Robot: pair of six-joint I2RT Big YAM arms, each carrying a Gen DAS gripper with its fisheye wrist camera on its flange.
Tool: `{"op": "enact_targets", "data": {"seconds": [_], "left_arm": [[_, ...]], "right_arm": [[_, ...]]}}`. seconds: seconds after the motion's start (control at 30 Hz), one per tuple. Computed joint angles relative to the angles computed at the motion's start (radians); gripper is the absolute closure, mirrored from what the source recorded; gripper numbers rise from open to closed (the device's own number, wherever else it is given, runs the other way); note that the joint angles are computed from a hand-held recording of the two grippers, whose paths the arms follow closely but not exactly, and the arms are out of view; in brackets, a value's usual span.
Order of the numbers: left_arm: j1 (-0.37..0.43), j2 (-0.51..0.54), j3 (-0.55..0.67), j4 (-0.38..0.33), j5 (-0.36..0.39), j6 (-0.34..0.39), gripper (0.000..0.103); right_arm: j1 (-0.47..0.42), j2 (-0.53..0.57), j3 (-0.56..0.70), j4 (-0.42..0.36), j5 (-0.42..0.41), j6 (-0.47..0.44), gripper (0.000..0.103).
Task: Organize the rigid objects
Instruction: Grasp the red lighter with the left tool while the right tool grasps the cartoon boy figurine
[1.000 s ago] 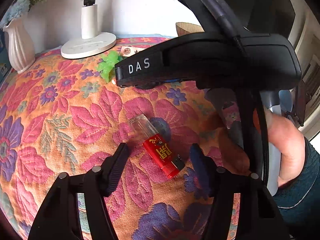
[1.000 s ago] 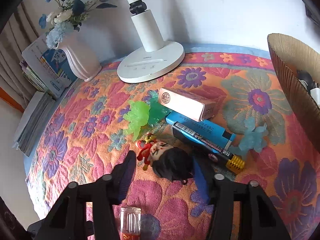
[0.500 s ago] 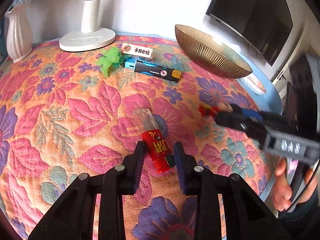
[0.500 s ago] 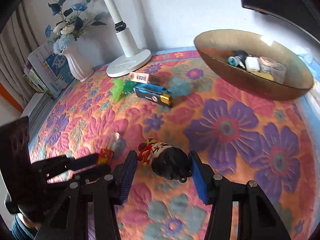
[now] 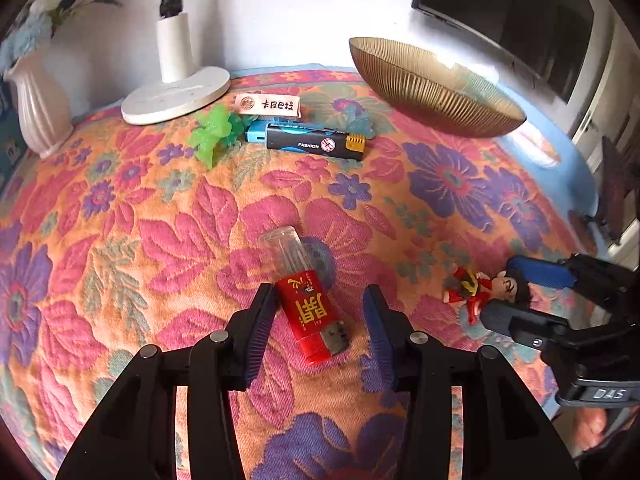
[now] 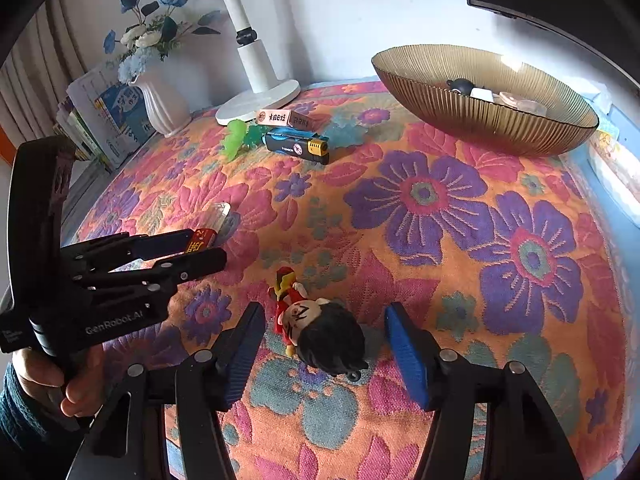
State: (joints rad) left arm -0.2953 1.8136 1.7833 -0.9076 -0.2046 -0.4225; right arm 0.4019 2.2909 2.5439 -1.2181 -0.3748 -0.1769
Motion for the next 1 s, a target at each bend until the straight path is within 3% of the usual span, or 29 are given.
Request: {"op": "enact_targets", "data": {"seconds": [0.17,0.37,0.63,0.67,0.7,0.77,0.83,1.0], "left_arm": [[-0.002,0.001,-0.006,0.018,-0.012,-0.002,0.06],[-0.008,-0.008,-0.017,0.027,-0.061,-0.024,0.06],[-0.014,-0.002,-0.009,0.015,-0.073,-0.022,0.061],[-0.017,0.001,-0.005,0.014,-0.08,-0.018,0.063],[-0.019,0.002,-0.005,0.017,-0.082,-0.009,0.071],[-0.023,0.005,-0.001,0.015,-0.097,0.005,0.075],[-0.026,0.007,0.001,0.016,-0.104,0.014,0.082],[-0.032,-0.008,-0.017,0.045,-0.129,0.023,0.082]], "right_arm": [[0.01,-0.001,-0.002,-0.01,0.026,-0.028,0.042],[0.029,-0.031,-0.064,0.045,0.107,-0.056,0.042],[0.039,-0.058,-0.122,0.086,0.159,-0.077,0.042],[0.041,-0.061,-0.128,0.09,0.167,-0.082,0.042],[0.042,-0.068,-0.141,0.101,0.177,-0.083,0.042],[0.045,-0.086,-0.175,0.128,0.189,-0.082,0.043],[0.05,-0.108,-0.216,0.165,0.208,-0.09,0.053],[0.062,-0.16,-0.305,0.247,0.256,-0.12,0.055]]}}
